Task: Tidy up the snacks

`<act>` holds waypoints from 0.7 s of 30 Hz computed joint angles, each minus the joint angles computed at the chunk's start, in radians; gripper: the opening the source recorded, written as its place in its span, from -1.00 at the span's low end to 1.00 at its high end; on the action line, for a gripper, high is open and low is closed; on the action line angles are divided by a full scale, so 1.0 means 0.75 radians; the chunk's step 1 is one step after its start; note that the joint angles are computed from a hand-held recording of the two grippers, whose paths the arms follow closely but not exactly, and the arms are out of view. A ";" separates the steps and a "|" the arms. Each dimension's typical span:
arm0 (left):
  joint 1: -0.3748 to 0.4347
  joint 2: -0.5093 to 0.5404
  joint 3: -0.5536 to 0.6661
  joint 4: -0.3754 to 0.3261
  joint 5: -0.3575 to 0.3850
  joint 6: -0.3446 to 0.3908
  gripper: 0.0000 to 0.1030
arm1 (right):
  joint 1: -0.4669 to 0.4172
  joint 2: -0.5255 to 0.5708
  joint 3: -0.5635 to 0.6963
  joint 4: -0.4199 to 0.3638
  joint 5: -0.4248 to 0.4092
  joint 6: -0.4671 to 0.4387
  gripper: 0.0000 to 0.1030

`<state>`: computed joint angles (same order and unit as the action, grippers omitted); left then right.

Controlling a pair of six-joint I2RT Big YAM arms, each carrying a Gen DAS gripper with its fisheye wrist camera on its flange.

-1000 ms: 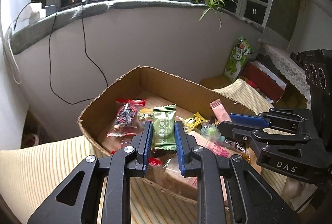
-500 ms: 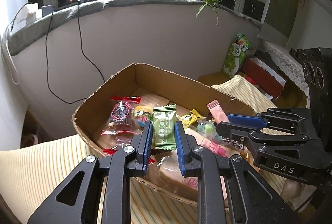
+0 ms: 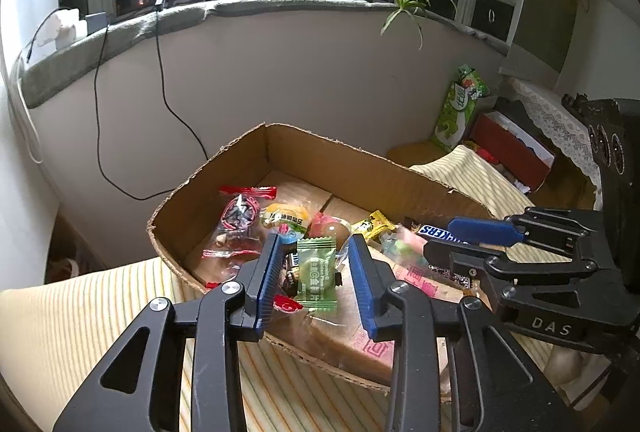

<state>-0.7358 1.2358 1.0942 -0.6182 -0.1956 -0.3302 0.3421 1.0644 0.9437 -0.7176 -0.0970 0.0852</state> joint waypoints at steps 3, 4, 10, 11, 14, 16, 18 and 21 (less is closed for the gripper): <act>-0.006 -0.011 -0.006 0.001 -0.015 -0.005 -0.05 | 0.005 -0.024 -0.010 0.004 0.019 0.008 -0.04; -0.008 -0.012 -0.006 0.001 -0.016 -0.008 -0.05 | 0.006 -0.028 -0.011 0.004 0.022 0.008 0.01; -0.024 -0.049 -0.020 -0.007 -0.052 -0.029 0.19 | 0.011 -0.062 -0.015 -0.009 0.061 0.015 0.21; -0.026 -0.059 -0.025 -0.009 -0.057 -0.037 0.21 | 0.012 -0.070 -0.017 -0.015 0.067 0.017 0.21; -0.036 -0.095 -0.043 -0.023 -0.081 -0.074 0.30 | 0.024 -0.104 -0.033 -0.020 0.096 0.023 0.51; -0.049 -0.127 -0.061 -0.031 -0.105 -0.103 0.32 | 0.040 -0.137 -0.047 -0.014 0.119 0.022 0.64; -0.064 -0.158 -0.080 -0.037 -0.130 -0.127 0.36 | 0.056 -0.164 -0.055 -0.017 0.144 0.022 0.64; -0.105 -0.209 -0.110 -0.059 -0.194 -0.160 0.40 | 0.082 -0.206 -0.065 -0.022 0.179 0.023 0.69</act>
<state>-0.8148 1.0787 1.0119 -0.6628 -0.3414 -0.4505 0.4038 0.9100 0.8949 -0.7340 0.0372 0.1027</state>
